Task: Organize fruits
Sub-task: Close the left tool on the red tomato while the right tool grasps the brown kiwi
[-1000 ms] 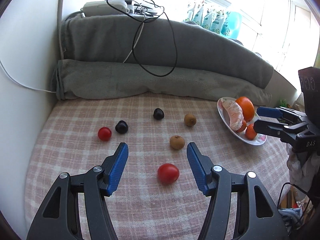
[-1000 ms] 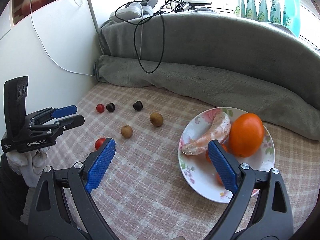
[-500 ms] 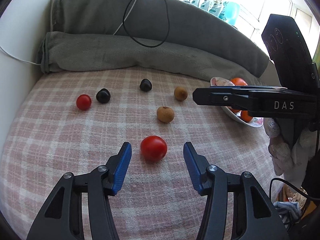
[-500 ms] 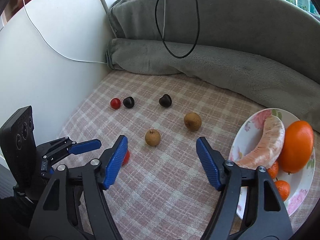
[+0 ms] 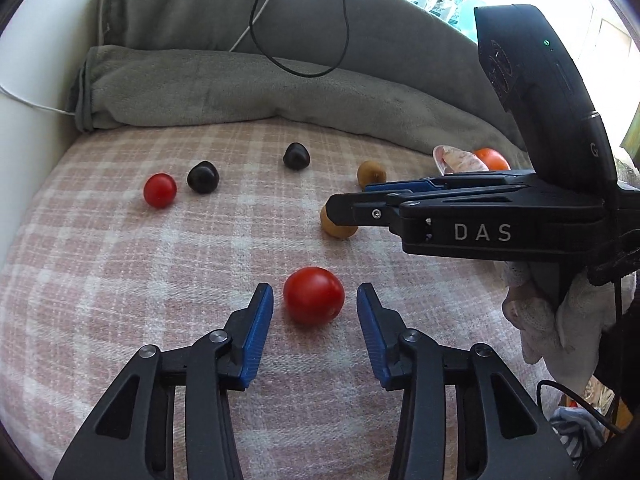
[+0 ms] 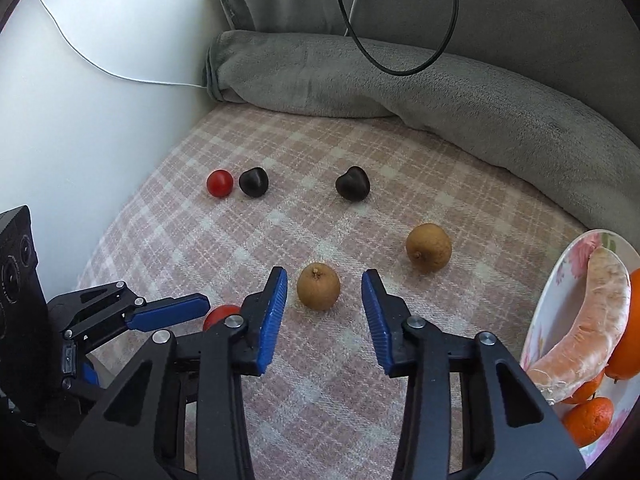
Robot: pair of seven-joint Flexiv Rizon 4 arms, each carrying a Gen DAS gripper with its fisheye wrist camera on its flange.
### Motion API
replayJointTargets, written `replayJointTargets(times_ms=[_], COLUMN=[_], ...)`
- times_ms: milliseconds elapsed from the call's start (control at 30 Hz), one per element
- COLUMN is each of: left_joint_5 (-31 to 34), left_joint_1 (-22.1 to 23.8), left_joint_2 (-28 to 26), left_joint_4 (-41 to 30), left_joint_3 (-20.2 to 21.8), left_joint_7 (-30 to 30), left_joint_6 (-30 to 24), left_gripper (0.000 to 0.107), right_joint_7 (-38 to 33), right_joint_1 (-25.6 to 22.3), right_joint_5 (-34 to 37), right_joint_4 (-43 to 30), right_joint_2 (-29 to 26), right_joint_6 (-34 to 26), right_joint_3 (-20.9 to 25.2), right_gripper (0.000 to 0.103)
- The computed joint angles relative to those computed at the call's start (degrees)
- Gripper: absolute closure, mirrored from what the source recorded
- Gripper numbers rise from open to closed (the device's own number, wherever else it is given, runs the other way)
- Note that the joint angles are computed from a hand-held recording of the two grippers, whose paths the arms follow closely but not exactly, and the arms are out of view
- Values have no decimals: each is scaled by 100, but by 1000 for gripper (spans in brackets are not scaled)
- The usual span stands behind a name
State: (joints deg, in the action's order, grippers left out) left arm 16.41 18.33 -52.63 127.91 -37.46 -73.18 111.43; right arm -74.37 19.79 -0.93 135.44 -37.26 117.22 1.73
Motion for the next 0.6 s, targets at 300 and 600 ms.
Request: replayJointTargets(times_ms=[300,600], left_joint_5=[-117,-140], left_joint_1=[-185,-196], left_joint_2=[-9,-23], left_joint_4=[-126,-136], left_joint_3=[104,102], left_joint_7=[-7,-7], left_joint_6=[-87,-89], left_gripper=[73,76], right_joint_7=[-20,-50], right_joint_1=[105,208], right_joint_5=[-10,-12], right_joint_4=[-131,-158], right_joint_2=[-127,-157], right_joint_6=[-155,-188], right_joint_3=[-83,-115], right_gripper=[68,77])
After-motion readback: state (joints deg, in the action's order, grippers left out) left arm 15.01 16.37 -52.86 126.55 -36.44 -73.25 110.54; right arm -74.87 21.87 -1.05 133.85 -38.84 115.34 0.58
